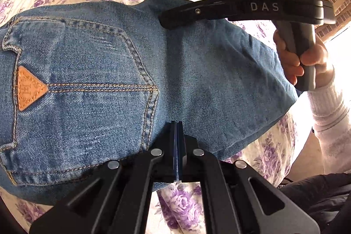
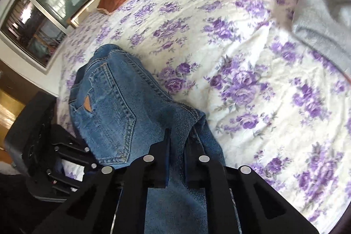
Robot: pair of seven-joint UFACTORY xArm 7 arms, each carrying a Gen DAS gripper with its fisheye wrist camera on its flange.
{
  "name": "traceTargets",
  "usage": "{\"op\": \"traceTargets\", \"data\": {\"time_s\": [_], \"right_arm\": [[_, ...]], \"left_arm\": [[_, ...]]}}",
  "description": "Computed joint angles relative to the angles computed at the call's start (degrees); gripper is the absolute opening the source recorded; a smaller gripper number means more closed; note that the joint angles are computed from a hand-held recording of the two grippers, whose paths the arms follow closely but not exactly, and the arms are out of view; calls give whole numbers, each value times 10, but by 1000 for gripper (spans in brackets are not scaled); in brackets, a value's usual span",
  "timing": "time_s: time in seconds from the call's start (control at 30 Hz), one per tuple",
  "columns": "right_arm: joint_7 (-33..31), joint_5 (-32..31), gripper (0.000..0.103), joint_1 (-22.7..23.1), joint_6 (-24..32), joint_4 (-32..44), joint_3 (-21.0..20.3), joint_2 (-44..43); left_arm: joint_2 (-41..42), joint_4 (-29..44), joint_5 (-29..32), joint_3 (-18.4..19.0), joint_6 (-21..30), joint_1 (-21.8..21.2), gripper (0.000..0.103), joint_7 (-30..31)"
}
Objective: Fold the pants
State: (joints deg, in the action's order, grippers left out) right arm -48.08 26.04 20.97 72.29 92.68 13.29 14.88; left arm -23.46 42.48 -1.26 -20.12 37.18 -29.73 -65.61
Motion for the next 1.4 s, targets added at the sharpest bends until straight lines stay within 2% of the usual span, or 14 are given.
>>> {"op": "traceTargets", "data": {"time_s": [0.07,0.13,0.27,0.3,0.37,0.47,0.6,0.67,0.73,0.8,1.1,1.23,1.3,1.4], "right_arm": [[20,-59,10,22,-35,-9,-3,-11],[82,-103,21,48,-39,12,-18,24],[70,-105,27,33,-69,-6,-3,19],[88,-109,44,32,-72,-5,-7,16],[114,-114,63,25,-93,-20,-15,-9],[87,-88,62,-1,-153,-103,-21,-103],[43,-16,62,-18,-191,-224,-49,-230],[28,22,53,-20,-180,-284,-69,-287],[29,39,29,-19,-183,-347,-83,-342],[37,54,26,-13,-186,-390,-90,-378],[83,38,26,14,-238,-439,-82,-398],[152,-8,28,6,-242,-454,-59,-354],[143,6,29,29,-272,-476,-79,-367],[127,84,45,28,-211,-459,-119,-374]], "left_arm": [[10,18,21,-11,25,8,1,-9],[15,18,27,-12,20,10,1,-18],[2,1,5,3,0,1,1,-18],[-1,5,1,7,12,-1,1,-12],[-2,32,5,3,59,1,1,-10],[5,99,66,-20,137,24,1,-22],[41,150,85,0,122,43,4,10],[89,182,99,8,122,57,4,18],[137,196,79,29,81,58,4,37],[172,201,50,47,66,56,1,56],[153,138,-4,65,-19,48,1,76],[154,133,-10,64,-33,50,1,82],[153,133,-4,63,-29,51,1,84],[167,146,9,61,-27,53,1,82]]}}
